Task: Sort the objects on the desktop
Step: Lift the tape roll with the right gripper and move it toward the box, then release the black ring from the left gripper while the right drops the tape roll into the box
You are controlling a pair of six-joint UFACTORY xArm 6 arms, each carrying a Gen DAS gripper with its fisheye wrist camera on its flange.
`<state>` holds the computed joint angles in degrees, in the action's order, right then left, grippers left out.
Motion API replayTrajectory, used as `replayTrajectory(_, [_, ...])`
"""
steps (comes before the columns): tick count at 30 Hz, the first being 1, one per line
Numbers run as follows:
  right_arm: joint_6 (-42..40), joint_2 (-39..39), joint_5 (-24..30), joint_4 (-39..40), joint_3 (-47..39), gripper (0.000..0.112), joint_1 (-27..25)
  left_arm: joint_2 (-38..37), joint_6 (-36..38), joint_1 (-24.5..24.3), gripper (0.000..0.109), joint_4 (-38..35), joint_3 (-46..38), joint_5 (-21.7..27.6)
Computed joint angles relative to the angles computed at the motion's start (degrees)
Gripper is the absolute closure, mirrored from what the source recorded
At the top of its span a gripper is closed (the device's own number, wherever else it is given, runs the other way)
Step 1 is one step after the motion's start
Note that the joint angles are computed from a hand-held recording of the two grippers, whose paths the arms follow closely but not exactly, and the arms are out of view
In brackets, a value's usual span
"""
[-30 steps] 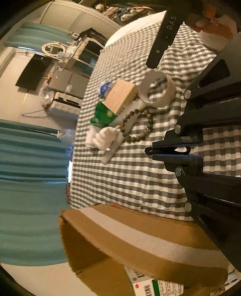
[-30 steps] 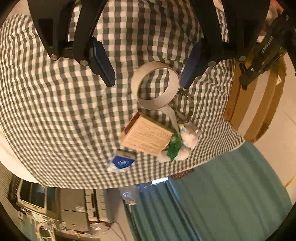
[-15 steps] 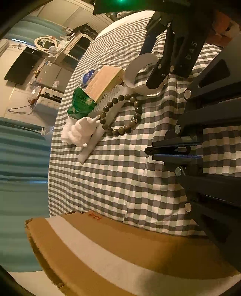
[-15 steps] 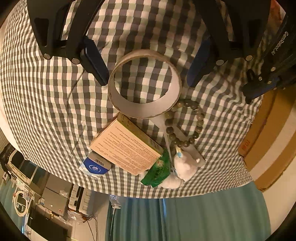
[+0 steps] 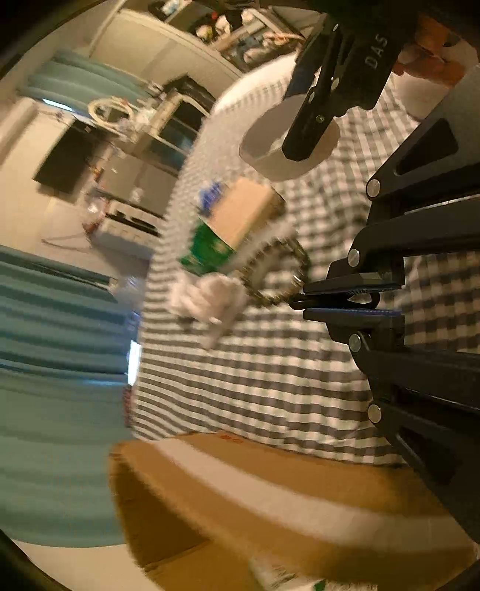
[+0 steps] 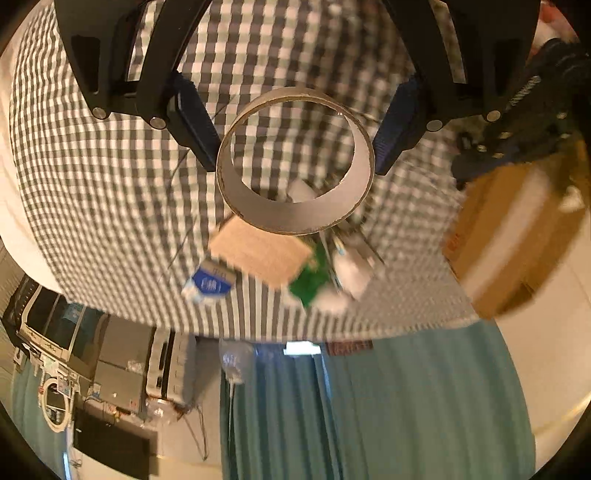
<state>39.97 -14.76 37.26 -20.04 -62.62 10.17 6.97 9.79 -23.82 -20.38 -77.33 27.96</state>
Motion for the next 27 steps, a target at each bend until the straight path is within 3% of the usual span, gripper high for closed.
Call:
replayTrajectory(5, [2.4, -3.2, -1.7, 1.6, -2.6, 0.03, 1.9, -5.9, 3.3, 0.5, 0.102, -2.8, 0.2, -1.7])
replayTrajectory(11, [-1.0, -1.3, -3.2, 4.4, -10.3, 0.03, 7.2, -9.9, 2.7, 4.7, 0.102, -2.1, -3.4, 1.1])
replayTrajectory(18, [-11.3, 14.7, -4.6, 16.3, -27.9, 0.03, 13.3, -10.5, 2.6, 13.2, 0.102, 1.2, -5.1, 4.7])
replayTrajectory(24, [-13.8, 32.8, 3.1, 22.0, -48.2, 0.03, 15.9, -8.8, 2.5, 18.9, 0.102, 0.6, -2.2, 6.7])
replayTrajectory(27, [-14.9, 36.9, 5.6, 23.0, -53.1, 0.03, 16.1, -7.5, 2.5, 19.7, 0.102, 0.7, -1.5, 7.3])
